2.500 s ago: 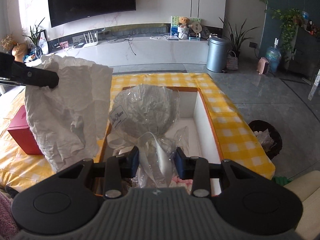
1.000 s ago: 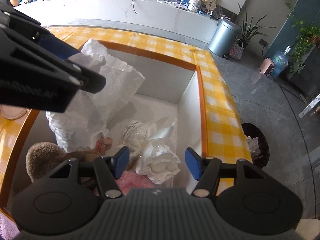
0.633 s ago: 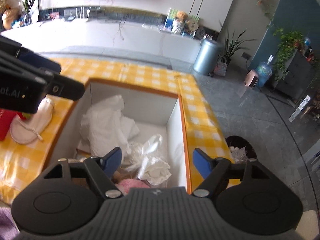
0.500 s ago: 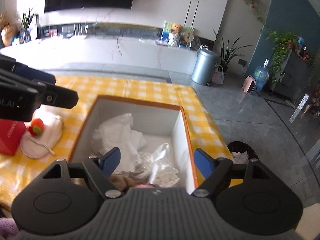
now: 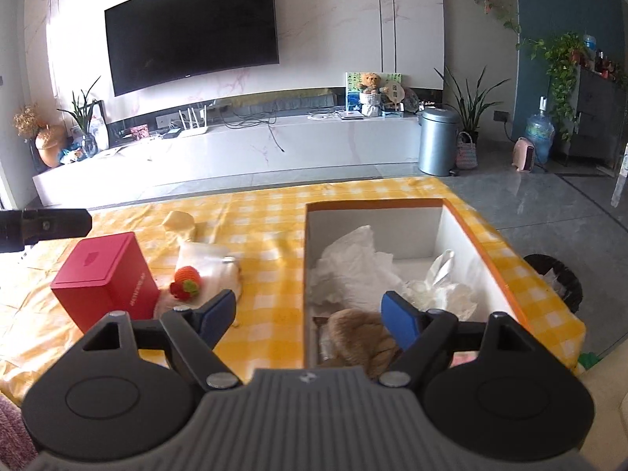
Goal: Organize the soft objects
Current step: 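Withdraw both tools from the box toward the strawberry and bubble-wrap pouch, then grasp the crocheted strawberry with the left tool while the right tool grasps the bubble-wrap pouch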
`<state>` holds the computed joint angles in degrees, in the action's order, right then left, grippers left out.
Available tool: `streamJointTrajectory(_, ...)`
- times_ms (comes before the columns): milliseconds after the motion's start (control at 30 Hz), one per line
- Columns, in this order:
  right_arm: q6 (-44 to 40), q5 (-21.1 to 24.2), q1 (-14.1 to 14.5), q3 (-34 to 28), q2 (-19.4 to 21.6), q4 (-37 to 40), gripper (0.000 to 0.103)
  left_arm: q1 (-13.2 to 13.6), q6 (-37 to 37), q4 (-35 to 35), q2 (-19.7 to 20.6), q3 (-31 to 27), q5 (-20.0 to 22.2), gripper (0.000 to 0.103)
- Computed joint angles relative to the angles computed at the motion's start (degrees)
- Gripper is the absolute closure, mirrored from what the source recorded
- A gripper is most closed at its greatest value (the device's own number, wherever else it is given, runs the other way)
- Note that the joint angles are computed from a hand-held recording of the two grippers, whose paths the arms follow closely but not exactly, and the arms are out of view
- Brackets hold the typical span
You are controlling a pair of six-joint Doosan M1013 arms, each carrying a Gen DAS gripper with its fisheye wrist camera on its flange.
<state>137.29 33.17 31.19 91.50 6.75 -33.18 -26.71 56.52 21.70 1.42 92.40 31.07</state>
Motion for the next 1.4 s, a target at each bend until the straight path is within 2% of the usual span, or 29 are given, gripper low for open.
streamJointTrajectory(133,-1.29,-1.73,1.79,0.28,0.69,1.61,0.029,2.15,-5.59,1.25,-1.85,3.16,0.87,0.039)
streamJointTrajectory(200,-2.72,-1.99,2.46,0.02,1.28,3.48,0.034,2.90,-7.52,1.43,-2.42,4.32,1.46,0.040)
streamJointTrajectory(300,-5.48,-2.20,3.20,-0.63,2.41,6.66,0.036,3.37,-9.32,2.63,-3.08,5.88,1.63,0.041)
streamJointTrajectory(400,-8.22,-1.79,3.96,-1.64,3.77,8.44,0.039,3.96,-8.36,1.36,-3.39,6.89,0.97,0.042)
streamJointTrajectory(500,-12.18,-1.35,4.14,-2.69,4.97,11.14,0.046,4.69,-4.98,-2.09,-3.25,7.20,0.39,0.047)
streamJointTrajectory(633,-16.98,-0.27,4.00,-4.55,6.76,13.25,0.050,4.91,-2.24,-3.42,-2.37,6.64,0.12,0.053)
streamJointTrajectory(800,-23.77,1.65,2.95,-8.07,9.35,16.83,0.051,6.45,5.25,-8.24,-1.06,5.00,-0.71,0.055)
streamJointTrajectory(933,-30.11,3.12,1.76,-12.16,12.46,21.59,0.052,8.07,12.50,-13.59,0.86,2.03,1.73,0.056)
streamJointTrajectory(1000,-32.92,4.23,1.38,-14.48,14.23,22.84,0.057,8.57,15.78,-15.59,1.92,0.60,2.79,0.058)
streamJointTrajectory(1133,-36.81,7.65,0.72,-19.12,17.58,24.04,0.062,9.50,26.99,-23.07,4.67,-3.12,4.68,0.062)
streamJointTrajectory(1200,-39.20,9.43,0.07,-21.34,19.03,25.76,0.068,10.10,33.41,-27.48,6.74,-5.97,7.15,0.063)
streamJointTrajectory(1300,-42.42,11.53,-0.91,-23.78,20.58,28.19,0.068,11.01,43.84,-34.03,10.61,-10.99,12.65,0.063)
streamJointTrajectory(1400,-43.66,13.60,-1.42,-25.76,21.88,27.72,0.068,10.71,51.85,-33.05,15.23,-16.87,19.82,0.063)
